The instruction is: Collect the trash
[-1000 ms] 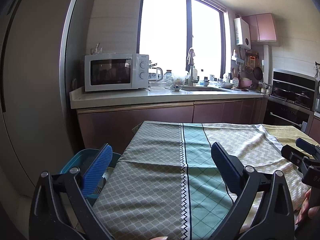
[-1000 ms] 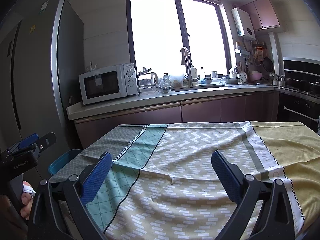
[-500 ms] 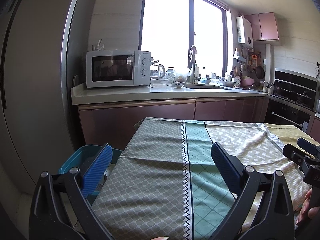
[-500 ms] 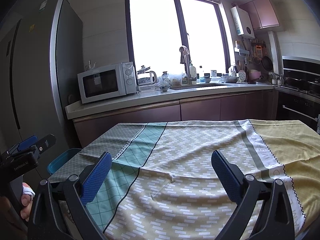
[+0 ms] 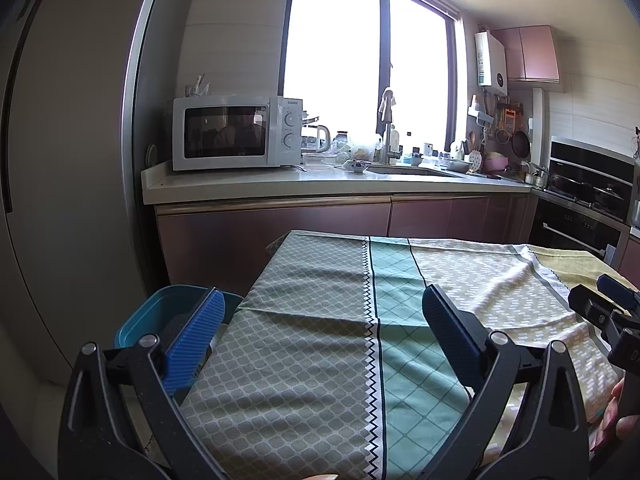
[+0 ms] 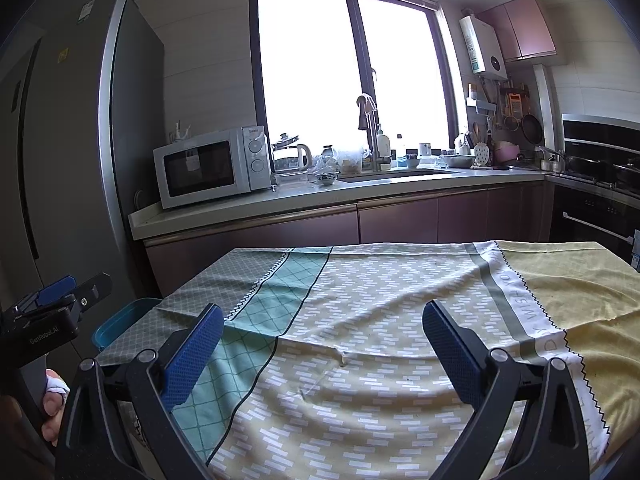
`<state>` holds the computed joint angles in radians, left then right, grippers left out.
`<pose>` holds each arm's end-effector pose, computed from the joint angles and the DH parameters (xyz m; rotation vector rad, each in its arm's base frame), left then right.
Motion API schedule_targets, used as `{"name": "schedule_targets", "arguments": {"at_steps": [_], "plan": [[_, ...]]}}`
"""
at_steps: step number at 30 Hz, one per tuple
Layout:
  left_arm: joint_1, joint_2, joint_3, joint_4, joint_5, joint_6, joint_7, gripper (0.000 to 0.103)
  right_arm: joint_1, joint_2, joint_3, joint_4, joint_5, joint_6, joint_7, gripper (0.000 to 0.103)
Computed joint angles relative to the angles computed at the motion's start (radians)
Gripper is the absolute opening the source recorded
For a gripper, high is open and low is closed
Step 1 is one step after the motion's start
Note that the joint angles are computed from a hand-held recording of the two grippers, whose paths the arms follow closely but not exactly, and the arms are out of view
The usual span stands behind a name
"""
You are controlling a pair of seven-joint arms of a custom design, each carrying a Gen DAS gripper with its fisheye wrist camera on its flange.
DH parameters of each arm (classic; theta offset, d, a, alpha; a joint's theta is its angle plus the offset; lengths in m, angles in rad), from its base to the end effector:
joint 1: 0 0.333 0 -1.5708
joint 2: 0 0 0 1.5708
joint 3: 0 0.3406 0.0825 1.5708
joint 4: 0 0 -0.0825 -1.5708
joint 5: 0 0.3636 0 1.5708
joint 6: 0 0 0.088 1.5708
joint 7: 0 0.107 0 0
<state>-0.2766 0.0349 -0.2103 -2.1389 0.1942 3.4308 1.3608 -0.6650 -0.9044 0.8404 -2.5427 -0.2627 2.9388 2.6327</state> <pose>0.4926 -0.2837 0.5817 -1.1132 1.8716 -1.3936 0.3614 0.1816 0.5858 -1.0804 1.8196 -1.1970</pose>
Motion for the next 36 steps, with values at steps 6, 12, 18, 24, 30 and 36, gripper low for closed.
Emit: {"name": "schedule_targets", "arguments": {"at_steps": [6,12,18,24,30,36], "plan": [[-0.002,-0.002,0.000,-0.003,-0.004,0.000,0.003,0.097,-0.002,-0.003,0.003,0.004,-0.002,-0.005,0.004,0.096],[0.005,-0.001,-0.003,-0.004,0.019,-0.002,-0.018,0.097,-0.004,-0.001,0.003,0.005,-0.004,-0.003,0.007,0.096],[0.009,0.002,-0.004,-0.006,0.052,-0.006,-0.051,0.097,-0.005,-0.001,0.004,0.004,-0.005,-0.001,0.009,0.096],[-0.002,0.009,0.002,0.000,0.035,-0.007,-0.034,0.097,-0.006,-0.004,0.008,0.008,-0.004,-0.012,0.015,0.096],[-0.005,0.009,0.004,-0.002,0.027,-0.006,-0.027,0.097,-0.005,-0.002,0.007,0.008,-0.009,-0.013,0.017,0.096],[-0.010,0.009,0.006,-0.004,0.015,-0.006,-0.014,0.097,-0.009,-0.006,0.010,0.010,-0.011,-0.014,0.023,0.096]]}}
